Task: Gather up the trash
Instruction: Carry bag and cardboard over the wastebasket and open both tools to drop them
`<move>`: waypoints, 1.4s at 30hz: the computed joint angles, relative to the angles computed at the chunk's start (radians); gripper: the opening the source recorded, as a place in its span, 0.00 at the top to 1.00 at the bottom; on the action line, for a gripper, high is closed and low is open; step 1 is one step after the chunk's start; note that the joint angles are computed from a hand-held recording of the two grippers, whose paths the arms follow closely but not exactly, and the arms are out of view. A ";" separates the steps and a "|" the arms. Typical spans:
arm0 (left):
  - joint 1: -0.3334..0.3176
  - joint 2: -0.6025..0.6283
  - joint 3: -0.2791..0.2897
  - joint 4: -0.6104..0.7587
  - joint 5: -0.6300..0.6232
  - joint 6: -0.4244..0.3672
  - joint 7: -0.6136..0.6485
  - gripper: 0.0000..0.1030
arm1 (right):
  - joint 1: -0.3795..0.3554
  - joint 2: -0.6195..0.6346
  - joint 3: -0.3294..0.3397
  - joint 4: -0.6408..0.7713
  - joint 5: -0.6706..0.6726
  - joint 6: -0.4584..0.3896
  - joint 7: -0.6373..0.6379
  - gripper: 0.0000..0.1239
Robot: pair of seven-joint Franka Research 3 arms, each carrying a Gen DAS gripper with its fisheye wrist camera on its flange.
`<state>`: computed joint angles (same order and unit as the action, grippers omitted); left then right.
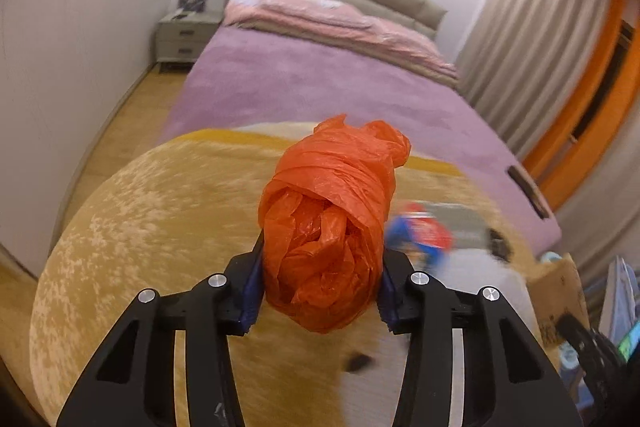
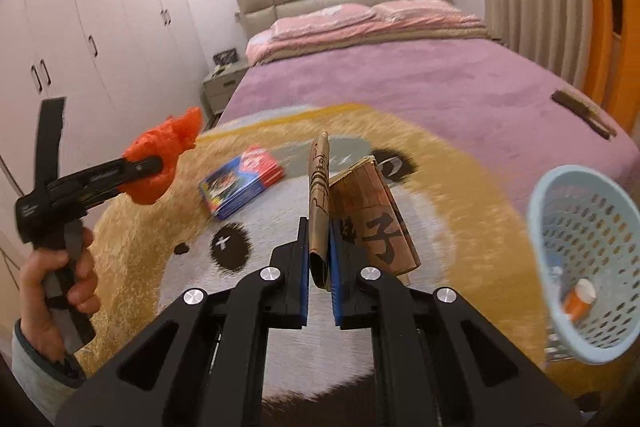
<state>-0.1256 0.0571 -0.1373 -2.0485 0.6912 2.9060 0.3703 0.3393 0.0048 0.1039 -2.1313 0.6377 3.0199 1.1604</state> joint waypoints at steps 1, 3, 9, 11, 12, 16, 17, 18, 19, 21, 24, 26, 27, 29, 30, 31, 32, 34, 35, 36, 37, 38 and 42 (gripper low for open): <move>-0.007 -0.005 -0.006 0.003 0.006 0.003 -0.001 0.58 | -0.004 -0.019 -0.005 -0.013 0.025 0.007 -0.019 0.94; -0.027 -0.009 -0.024 0.026 0.013 0.001 0.004 0.57 | -0.007 -0.047 -0.019 -0.029 0.089 0.008 -0.067 0.94; -0.100 0.036 -0.069 0.120 -0.017 -0.002 0.042 0.57 | -0.016 -0.128 -0.082 -0.087 0.166 0.044 -0.126 0.94; -0.130 0.069 -0.079 0.166 -0.040 -0.003 0.066 0.57 | -0.012 -0.148 -0.110 -0.100 0.203 0.046 -0.156 0.94; -0.148 0.085 -0.080 0.187 -0.039 -0.004 0.070 0.57 | -0.013 -0.154 -0.123 -0.103 0.219 0.045 -0.168 0.94; -0.210 0.173 -0.092 0.300 -0.089 -0.039 0.141 0.57 | -0.031 -0.174 -0.163 -0.117 0.260 0.043 -0.189 0.94; -0.227 0.196 -0.092 0.329 -0.098 -0.050 0.158 0.57 | -0.041 -0.175 -0.171 -0.119 0.264 0.040 -0.186 0.94; -0.246 0.225 -0.093 0.366 -0.108 -0.064 0.176 0.57 | -0.051 -0.175 -0.178 -0.120 0.268 0.035 -0.186 0.94; -0.261 0.250 -0.093 0.397 -0.120 -0.073 0.194 0.57 | -0.063 -0.174 -0.179 -0.121 0.264 0.033 -0.176 0.94; -0.290 0.307 -0.098 0.470 -0.150 -0.095 0.235 0.57 | -0.086 -0.170 -0.190 -0.121 0.264 0.024 -0.169 0.94; -0.327 0.382 -0.098 0.566 -0.190 -0.129 0.300 0.57 | -0.147 -0.147 -0.186 -0.108 0.189 -0.017 -0.097 0.94; -0.344 0.433 -0.101 0.630 -0.226 -0.152 0.343 0.57 | -0.185 -0.122 -0.186 -0.093 0.138 -0.054 -0.048 0.94; -0.353 0.462 -0.105 0.665 -0.246 -0.160 0.365 0.57 | -0.197 -0.110 -0.187 -0.087 0.132 -0.064 -0.037 0.94; -0.368 0.504 -0.104 0.716 -0.276 -0.173 0.399 0.57 | -0.224 -0.088 -0.192 -0.073 0.127 -0.092 -0.022 0.94; -0.379 0.536 -0.105 0.761 -0.291 -0.192 0.419 0.57 | -0.233 -0.079 -0.192 -0.066 0.131 -0.100 -0.019 0.94; -0.388 0.561 -0.105 0.798 -0.306 -0.208 0.436 0.57 | -0.244 -0.069 -0.194 -0.059 0.140 -0.109 -0.022 0.94; -0.397 0.584 -0.103 0.831 -0.318 -0.223 0.452 0.57 | -0.256 -0.059 -0.195 -0.052 0.142 -0.117 -0.019 0.94; -0.422 0.637 -0.093 0.910 -0.334 -0.264 0.479 0.57 | -0.278 -0.041 -0.194 -0.041 0.134 -0.126 -0.005 0.94; -0.428 0.647 -0.089 0.926 -0.343 -0.274 0.488 0.57 | -0.288 -0.032 -0.193 -0.035 0.127 -0.129 0.004 0.94; -0.436 0.676 -0.091 0.969 -0.356 -0.291 0.505 0.56 | -0.297 -0.023 -0.192 -0.028 0.122 -0.134 0.011 0.94; -0.446 0.695 -0.086 0.998 -0.363 -0.302 0.511 0.55 | -0.303 -0.022 -0.188 -0.030 0.111 -0.131 0.024 0.94; -0.457 0.725 -0.082 1.043 -0.370 -0.316 0.521 0.55 | -0.310 -0.012 -0.187 -0.023 0.099 -0.130 0.034 0.94; -0.500 0.775 -0.044 1.118 -0.371 -0.333 0.515 0.30 | -0.333 0.027 -0.180 0.014 0.061 -0.181 0.048 0.90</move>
<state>-0.6260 0.8322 -0.1818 -0.9306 0.3202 2.5731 0.8855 0.0065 0.0321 -0.0759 -2.1174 0.6984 2.8393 1.2086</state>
